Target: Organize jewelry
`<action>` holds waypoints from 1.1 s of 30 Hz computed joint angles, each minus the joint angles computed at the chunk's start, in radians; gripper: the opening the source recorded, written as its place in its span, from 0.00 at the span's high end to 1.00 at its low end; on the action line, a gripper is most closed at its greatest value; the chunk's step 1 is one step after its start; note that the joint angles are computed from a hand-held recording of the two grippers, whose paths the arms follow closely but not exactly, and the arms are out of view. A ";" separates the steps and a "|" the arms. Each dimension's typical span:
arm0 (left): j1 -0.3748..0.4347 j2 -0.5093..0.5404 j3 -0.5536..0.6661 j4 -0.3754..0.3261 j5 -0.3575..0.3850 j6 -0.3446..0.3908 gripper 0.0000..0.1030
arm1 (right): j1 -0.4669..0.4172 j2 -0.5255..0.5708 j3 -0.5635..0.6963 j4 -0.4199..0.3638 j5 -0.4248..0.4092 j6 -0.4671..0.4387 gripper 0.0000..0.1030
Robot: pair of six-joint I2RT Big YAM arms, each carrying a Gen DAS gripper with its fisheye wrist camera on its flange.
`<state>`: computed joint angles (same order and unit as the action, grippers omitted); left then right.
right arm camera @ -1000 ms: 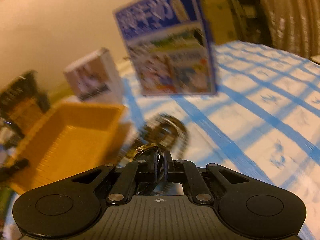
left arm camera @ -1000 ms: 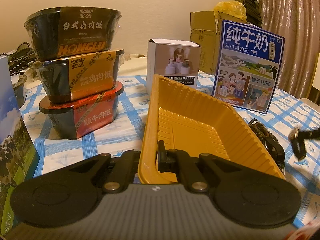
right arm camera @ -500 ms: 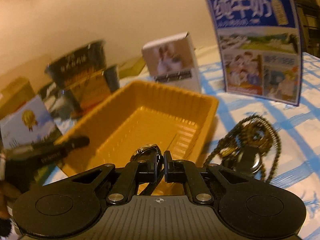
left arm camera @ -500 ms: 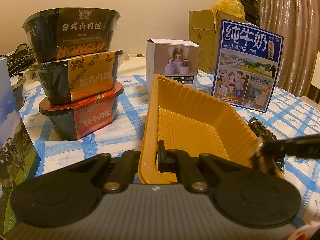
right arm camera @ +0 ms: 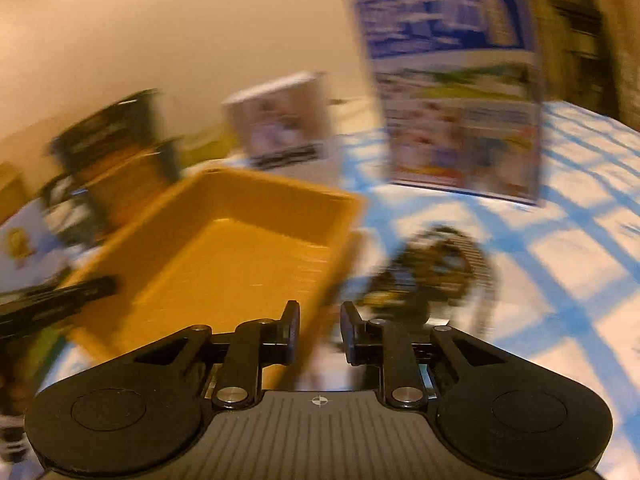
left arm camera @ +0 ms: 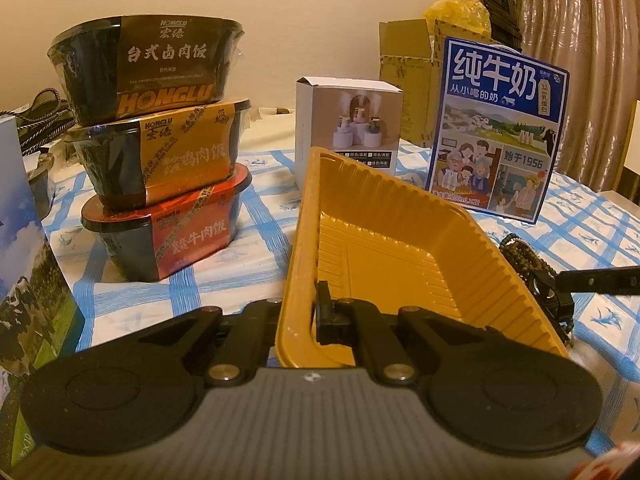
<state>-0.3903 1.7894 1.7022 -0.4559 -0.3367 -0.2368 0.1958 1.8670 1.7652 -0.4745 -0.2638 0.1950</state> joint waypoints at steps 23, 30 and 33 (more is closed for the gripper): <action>0.001 0.001 0.002 -0.004 -0.003 0.005 0.96 | -0.069 0.065 0.026 0.016 -0.192 0.216 0.83; -0.001 0.000 0.003 -0.004 -0.004 0.005 0.96 | -0.030 0.035 0.007 0.031 -0.076 -0.014 0.85; -0.001 0.000 0.003 -0.005 -0.004 0.005 0.96 | -0.015 0.022 0.001 0.027 -0.026 -0.120 0.85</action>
